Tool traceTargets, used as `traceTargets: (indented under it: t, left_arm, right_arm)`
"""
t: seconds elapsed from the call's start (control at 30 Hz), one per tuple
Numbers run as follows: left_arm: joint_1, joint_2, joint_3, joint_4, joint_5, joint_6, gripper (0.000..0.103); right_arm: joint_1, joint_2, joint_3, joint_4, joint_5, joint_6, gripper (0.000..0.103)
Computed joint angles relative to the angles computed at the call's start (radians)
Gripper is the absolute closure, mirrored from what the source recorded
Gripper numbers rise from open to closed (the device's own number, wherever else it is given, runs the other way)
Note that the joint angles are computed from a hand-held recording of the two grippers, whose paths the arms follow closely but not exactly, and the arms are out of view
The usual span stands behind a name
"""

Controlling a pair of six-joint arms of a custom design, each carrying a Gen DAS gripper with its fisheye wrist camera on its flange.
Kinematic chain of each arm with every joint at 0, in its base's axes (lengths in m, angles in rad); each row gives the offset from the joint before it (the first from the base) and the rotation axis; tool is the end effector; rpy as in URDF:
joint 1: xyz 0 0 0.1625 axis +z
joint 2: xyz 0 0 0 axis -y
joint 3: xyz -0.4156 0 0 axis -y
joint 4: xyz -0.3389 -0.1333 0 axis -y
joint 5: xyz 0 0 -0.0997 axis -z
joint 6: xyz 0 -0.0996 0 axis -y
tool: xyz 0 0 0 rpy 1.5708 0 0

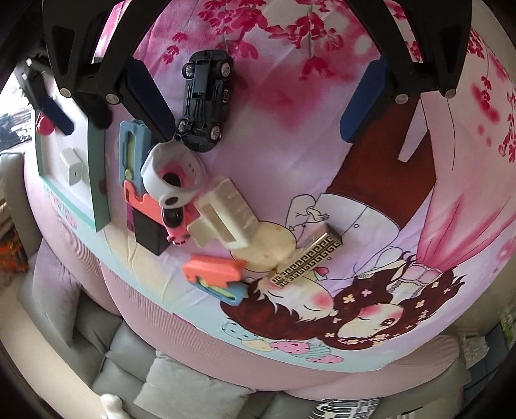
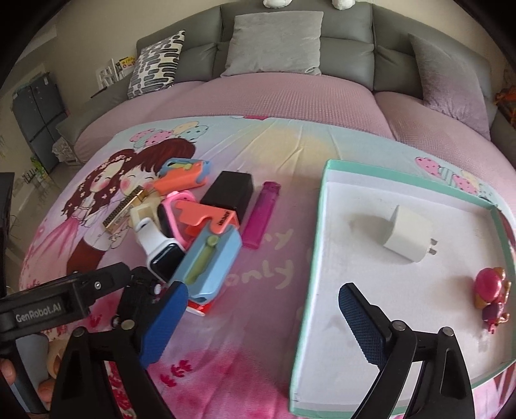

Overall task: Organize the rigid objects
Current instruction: 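Move the left tool back to the pile toward the black toy car, then grasp the black toy car with the left tool while the right tool grasps the blue-orange holder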

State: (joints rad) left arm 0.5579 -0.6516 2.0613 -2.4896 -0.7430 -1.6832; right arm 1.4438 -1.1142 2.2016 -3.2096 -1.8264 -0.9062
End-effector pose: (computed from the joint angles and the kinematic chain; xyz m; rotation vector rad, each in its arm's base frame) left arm -0.2647 -0.4088 -0.0264 -0.5296 2.3080 -0.8782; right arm 0.0469 -0.4860 0.2056 0.9043 -2.4523 0.4767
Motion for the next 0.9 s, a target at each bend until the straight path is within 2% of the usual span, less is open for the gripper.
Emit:
traceTargets:
  t: [0.17, 0.27, 0.4, 0.5, 0.6, 0.63, 0.7, 0.83, 0.9]
  left_arm:
    - [0.015, 0.026, -0.028, -0.013, -0.023, 0.065, 0.001]
    - [0.023, 0.045, -0.070, 0.044, -0.037, 0.085, 0.001]
    - [0.030, 0.058, -0.085, 0.058, -0.053, 0.098, 0.002]
    - [0.028, 0.070, -0.104, 0.073, -0.048, 0.119, 0.006]
    - [0.024, 0.092, -0.129, 0.070, -0.049, 0.158, 0.007]
    - [0.023, 0.097, -0.136, 0.075, -0.050, 0.167, 0.010]
    - [0.024, 0.104, -0.145, 0.079, -0.052, 0.177, 0.032]
    - [0.023, 0.111, -0.153, 0.090, -0.052, 0.177, 0.033]
    - [0.029, 0.125, -0.172, 0.098, -0.045, 0.183, 0.039]
  right_arm:
    - [-0.022, -0.021, -0.022, 0.007, 0.021, 0.045, 0.007]
    - [-0.025, -0.026, -0.024, 0.003, 0.041, 0.051, 0.007]
    - [-0.022, -0.029, -0.024, 0.025, 0.061, 0.050, 0.007]
    - [-0.018, -0.024, -0.021, 0.032, 0.077, 0.042, 0.014]
    - [-0.017, -0.016, -0.025, 0.052, 0.086, 0.049, 0.015]
    - [-0.018, -0.014, -0.025, 0.057, 0.091, 0.051, 0.017]
    - [-0.019, -0.013, -0.025, 0.064, 0.105, 0.053, 0.019]
    - [-0.019, -0.003, -0.023, 0.072, 0.120, 0.052, 0.021]
    - [-0.015, 0.005, -0.018, 0.068, 0.122, 0.045, 0.023]
